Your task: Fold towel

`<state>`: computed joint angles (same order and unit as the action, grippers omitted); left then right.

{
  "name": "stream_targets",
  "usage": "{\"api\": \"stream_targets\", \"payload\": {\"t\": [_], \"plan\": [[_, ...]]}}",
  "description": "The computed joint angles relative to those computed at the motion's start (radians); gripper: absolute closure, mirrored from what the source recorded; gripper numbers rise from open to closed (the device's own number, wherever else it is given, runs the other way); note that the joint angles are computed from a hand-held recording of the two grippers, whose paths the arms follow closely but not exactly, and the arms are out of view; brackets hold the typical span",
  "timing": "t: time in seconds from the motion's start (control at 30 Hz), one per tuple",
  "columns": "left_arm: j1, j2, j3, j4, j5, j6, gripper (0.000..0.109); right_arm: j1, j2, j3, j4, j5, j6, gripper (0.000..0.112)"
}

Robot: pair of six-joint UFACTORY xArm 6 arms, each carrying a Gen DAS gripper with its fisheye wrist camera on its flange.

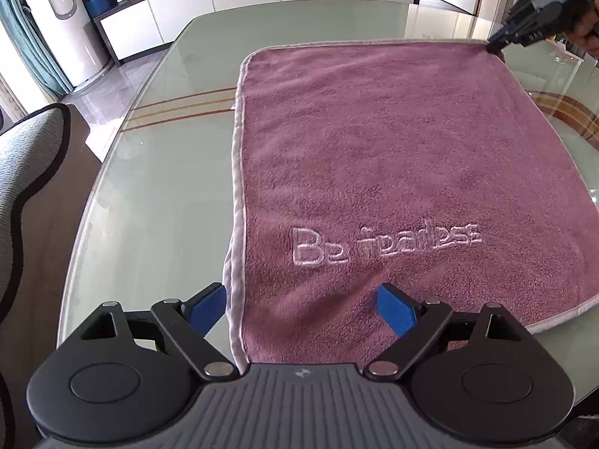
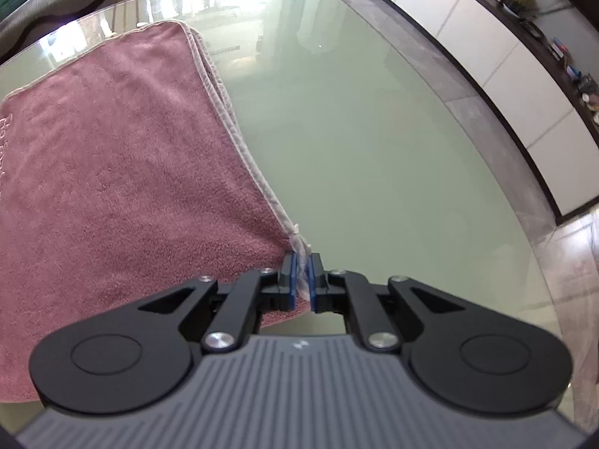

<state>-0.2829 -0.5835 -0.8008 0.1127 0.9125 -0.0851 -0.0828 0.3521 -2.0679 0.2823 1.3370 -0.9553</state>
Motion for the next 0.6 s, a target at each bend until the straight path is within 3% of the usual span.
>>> {"api": "stream_targets", "payload": {"t": [0.33,0.37,0.43,0.53,0.6], "plan": [[0.038,-0.031,0.022,-0.035,-0.023,0.031,0.019,-0.013,-0.04,0.045,0.008,0.012,0.037,0.104],[0.045,-0.034,0.024,-0.037,-0.025,0.033,0.019,-0.005,-0.05,0.061,-0.009,-0.005,0.036,0.101],[0.067,-0.047,0.031,-0.037,-0.022,0.023,0.019,0.012,-0.062,0.077,-0.038,-0.046,0.05,0.073],[0.106,-0.074,0.046,-0.05,-0.014,0.014,0.019,0.031,-0.034,0.018,-0.006,-0.068,0.101,0.07],[0.129,-0.093,0.054,-0.06,-0.007,-0.002,0.018,0.053,0.031,-0.108,0.026,-0.003,0.111,0.074]]}}
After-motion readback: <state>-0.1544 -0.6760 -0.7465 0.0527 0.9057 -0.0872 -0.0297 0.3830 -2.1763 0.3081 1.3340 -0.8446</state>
